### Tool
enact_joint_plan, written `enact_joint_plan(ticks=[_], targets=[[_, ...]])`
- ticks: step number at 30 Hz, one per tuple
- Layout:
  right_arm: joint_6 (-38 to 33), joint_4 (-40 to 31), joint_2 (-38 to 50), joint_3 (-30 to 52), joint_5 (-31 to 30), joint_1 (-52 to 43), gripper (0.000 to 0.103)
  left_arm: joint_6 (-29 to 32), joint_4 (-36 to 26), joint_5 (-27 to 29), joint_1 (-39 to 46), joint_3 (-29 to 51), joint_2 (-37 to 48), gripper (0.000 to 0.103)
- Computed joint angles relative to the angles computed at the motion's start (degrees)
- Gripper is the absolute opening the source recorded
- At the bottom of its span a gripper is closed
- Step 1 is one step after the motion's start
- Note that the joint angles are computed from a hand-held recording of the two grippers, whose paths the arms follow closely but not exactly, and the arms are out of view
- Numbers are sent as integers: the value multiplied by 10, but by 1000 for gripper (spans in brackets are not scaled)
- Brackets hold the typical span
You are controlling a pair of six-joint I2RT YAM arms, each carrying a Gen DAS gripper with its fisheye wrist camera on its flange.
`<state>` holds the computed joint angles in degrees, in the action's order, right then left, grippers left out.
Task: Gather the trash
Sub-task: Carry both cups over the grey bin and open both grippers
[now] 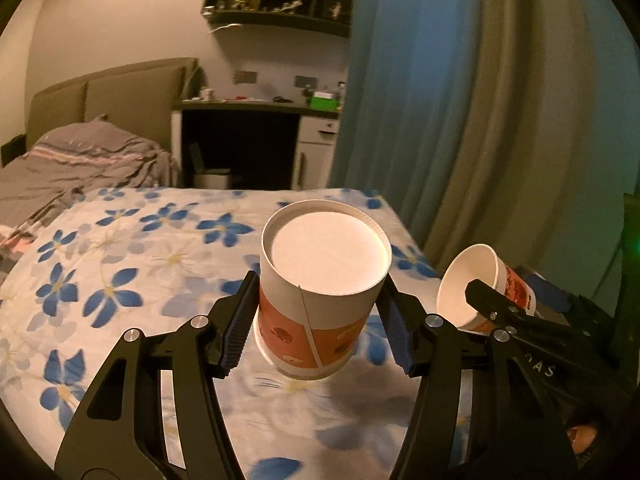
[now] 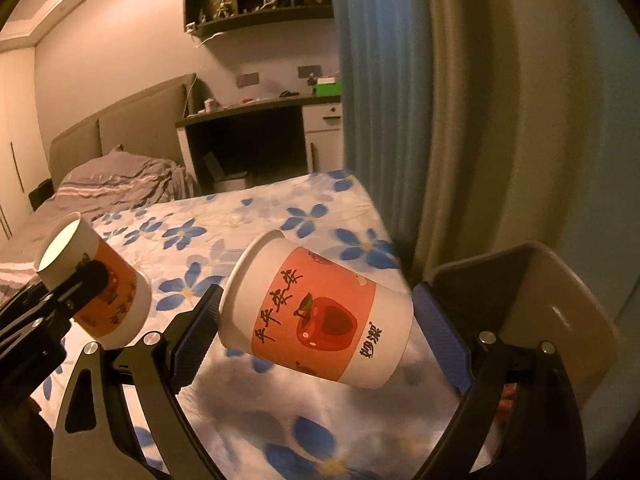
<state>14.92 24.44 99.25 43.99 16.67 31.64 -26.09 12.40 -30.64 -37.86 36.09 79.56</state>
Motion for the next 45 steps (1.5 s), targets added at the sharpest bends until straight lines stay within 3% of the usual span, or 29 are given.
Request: enact_joint_plan(ticks=[8,18,33,45], targets=[[-21,48,-86,-112,-19,-87,90,-2,11,-18,-91,92,104,57],[-52,103,-115,-181,-67,-204,90,8,13,-3,-148,210,227,57],[-93,180,-43,-188,-139,-336,90,35,25,45,-165,360,372,57],[-93,192,24,-156,-168,-378,90,34,13,83,-161,435,450,58]])
